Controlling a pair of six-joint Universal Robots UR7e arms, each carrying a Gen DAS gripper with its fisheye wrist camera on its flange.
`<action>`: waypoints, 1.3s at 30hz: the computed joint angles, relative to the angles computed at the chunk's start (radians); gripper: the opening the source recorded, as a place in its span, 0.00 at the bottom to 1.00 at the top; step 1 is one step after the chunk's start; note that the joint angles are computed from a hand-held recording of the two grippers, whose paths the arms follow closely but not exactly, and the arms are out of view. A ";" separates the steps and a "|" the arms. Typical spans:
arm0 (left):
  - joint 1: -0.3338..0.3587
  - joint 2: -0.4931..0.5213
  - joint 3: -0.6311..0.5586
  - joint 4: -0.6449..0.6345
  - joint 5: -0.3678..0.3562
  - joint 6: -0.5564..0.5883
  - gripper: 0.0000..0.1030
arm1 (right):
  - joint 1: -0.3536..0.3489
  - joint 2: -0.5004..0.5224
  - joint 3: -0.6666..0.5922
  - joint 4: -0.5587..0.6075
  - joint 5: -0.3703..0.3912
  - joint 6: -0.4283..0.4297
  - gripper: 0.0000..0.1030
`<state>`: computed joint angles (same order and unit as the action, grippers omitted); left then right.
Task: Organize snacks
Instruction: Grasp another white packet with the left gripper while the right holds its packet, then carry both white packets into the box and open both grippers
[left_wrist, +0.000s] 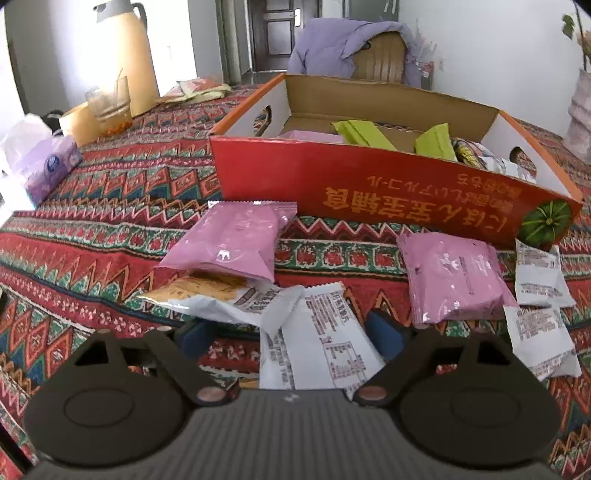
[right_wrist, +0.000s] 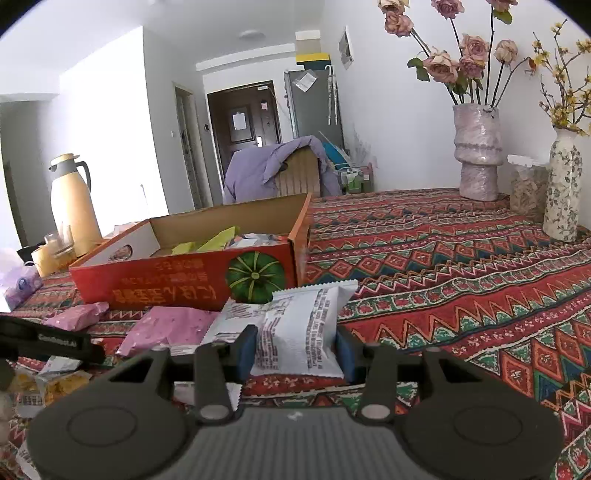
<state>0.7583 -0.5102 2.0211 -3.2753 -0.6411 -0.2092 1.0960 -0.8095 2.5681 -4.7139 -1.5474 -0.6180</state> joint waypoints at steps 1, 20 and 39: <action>-0.001 -0.003 0.005 -0.006 -0.007 0.005 0.77 | -0.002 0.001 0.001 0.000 0.004 0.000 0.43; -0.039 -0.087 0.172 -0.316 -0.170 0.125 0.48 | 0.044 0.032 0.021 -0.061 0.007 -0.026 0.43; -0.050 -0.069 0.067 -0.483 -0.194 0.290 0.48 | 0.236 -0.054 -0.127 0.116 -0.076 -0.057 0.43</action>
<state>0.7080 -0.5795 2.0879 -3.7579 -0.8349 0.0810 1.3316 -0.8635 2.4416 -4.5982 -1.6233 -0.6751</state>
